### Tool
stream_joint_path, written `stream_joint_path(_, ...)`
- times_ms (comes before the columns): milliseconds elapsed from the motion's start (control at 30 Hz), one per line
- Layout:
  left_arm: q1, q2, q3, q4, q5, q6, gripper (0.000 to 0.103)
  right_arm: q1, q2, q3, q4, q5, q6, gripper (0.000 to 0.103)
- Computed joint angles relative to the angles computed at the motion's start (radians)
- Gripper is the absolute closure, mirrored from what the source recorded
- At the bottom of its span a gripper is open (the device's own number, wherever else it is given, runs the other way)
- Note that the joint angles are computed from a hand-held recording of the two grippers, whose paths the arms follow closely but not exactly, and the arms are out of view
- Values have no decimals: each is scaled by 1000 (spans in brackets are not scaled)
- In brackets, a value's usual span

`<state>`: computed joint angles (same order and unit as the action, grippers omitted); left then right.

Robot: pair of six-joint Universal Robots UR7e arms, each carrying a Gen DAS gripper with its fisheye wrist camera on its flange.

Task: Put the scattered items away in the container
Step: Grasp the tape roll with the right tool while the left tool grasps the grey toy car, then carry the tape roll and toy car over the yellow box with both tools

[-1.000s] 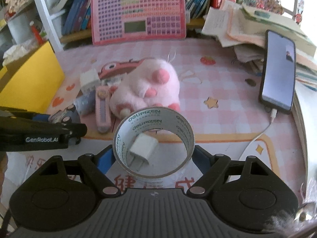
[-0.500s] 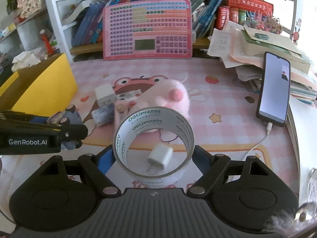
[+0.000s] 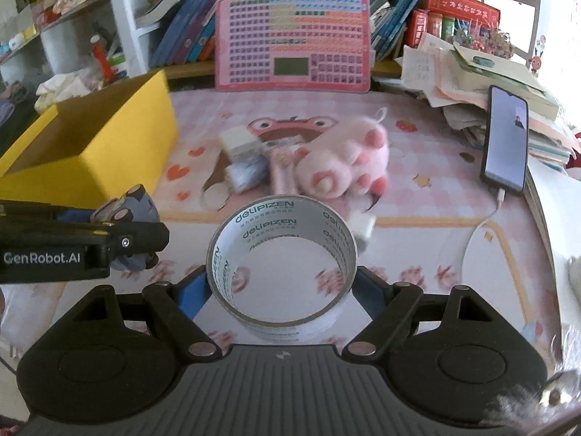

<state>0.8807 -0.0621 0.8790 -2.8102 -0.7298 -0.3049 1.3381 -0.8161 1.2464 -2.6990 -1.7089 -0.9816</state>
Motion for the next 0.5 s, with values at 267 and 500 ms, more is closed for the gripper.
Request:
stream_joint_path(267, -20, -166, 337, -157, -4, -31, 53, 20, -94, 254, -156, -26, 15, 21)
stream_joint_path(500, -31, -275, 551, -260, 18, -59, 53, 41, -137, 399, -227, -21, 15, 21)
